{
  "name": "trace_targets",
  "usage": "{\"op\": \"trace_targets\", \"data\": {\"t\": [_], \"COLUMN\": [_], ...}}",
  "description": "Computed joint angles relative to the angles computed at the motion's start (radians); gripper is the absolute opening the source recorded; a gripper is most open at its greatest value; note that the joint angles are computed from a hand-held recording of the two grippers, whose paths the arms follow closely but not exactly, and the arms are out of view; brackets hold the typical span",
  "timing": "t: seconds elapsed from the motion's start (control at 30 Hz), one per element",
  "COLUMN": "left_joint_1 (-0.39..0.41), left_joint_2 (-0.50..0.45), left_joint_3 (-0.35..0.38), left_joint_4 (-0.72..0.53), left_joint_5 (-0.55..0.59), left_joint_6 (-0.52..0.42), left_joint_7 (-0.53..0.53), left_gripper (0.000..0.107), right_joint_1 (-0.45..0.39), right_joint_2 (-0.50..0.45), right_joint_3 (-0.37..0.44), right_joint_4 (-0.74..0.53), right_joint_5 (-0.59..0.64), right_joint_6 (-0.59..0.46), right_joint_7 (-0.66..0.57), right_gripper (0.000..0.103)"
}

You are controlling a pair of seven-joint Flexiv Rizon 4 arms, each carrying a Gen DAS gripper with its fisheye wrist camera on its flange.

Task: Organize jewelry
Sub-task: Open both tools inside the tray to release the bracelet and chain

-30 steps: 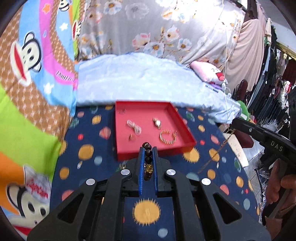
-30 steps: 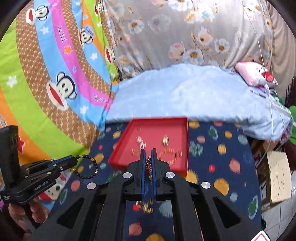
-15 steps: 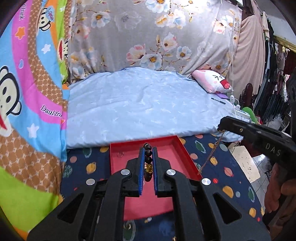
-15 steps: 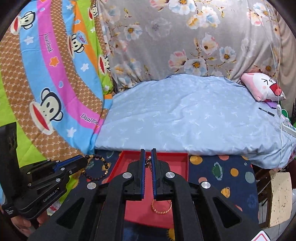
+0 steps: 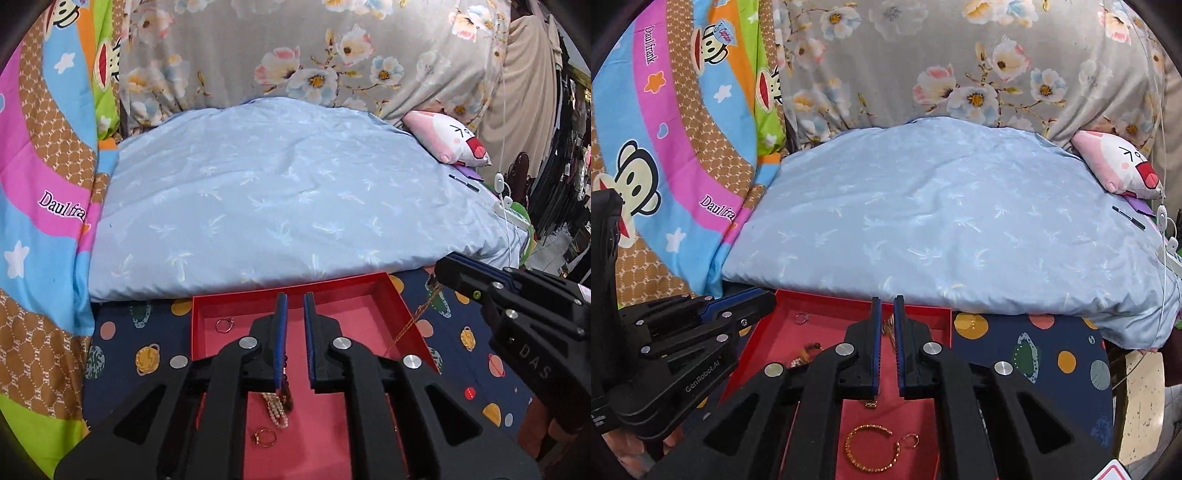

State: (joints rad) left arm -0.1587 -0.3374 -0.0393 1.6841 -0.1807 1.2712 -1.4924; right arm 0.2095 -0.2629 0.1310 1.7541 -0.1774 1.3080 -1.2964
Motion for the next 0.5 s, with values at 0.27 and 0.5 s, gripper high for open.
{"op": "trace_targets", "data": {"t": [0.27,0.5], "left_joint_1": [-0.009,-0.011], "left_joint_2": [0.077,0.249], "left_joint_3": [0.034,0.052], "left_joint_4": [0.054,0.217], "left_joint_5": [0.04,0.106], "left_joint_6": [0.037,0.049], "left_joint_7": [-0.067,-0.095], "left_gripper": [0.053,0.058], "right_joint_1": [0.004,-0.009], "right_joint_2": [0.07,0.237], "right_joint_3": [-0.011,0.029], "right_joint_4": [0.072,0.225], "right_joint_5": [-0.042,0.005], "right_joint_6": [0.066,0.066], "right_joint_7": [0.051,0.037], "right_gripper": [0.027,0.032]}}
